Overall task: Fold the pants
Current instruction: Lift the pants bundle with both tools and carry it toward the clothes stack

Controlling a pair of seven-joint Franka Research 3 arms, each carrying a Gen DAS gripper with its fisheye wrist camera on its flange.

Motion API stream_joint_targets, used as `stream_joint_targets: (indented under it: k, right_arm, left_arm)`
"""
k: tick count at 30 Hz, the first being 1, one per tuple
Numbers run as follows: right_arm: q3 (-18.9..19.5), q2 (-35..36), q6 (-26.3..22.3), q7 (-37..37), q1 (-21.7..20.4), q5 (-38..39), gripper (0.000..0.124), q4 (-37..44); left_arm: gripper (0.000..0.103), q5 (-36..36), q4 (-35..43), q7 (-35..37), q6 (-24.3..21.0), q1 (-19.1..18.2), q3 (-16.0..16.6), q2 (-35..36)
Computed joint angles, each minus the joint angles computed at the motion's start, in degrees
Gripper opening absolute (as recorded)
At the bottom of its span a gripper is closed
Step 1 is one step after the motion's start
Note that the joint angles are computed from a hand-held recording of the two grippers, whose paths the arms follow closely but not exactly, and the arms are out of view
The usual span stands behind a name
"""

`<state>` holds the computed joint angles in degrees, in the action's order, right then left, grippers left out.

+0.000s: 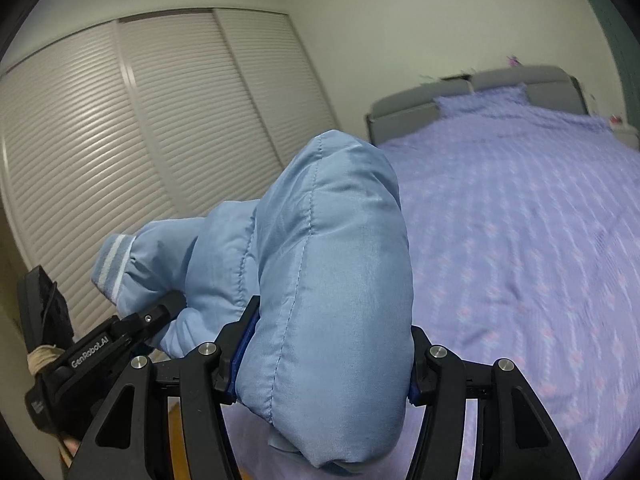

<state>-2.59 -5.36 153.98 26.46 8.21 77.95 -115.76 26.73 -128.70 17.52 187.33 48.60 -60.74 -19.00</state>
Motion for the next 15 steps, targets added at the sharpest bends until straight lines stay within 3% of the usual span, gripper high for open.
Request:
stream_joint_targets:
  k: [11,15]
  right_arm:
    - [5.7,13.7,-0.1,13.3,2.3,-11.4,0.057,17.3]
    - [7.9,19.3,0.5,17.7,2.5,-16.6,0.057,23.3]
  left_arm:
    - [0.049,6.3,7.7,8.9,-9.3,-11.7,18.8,10.7]
    - [0.049,1.0,11.2,17.2,-12.0,-17.1,26.1,16.0]
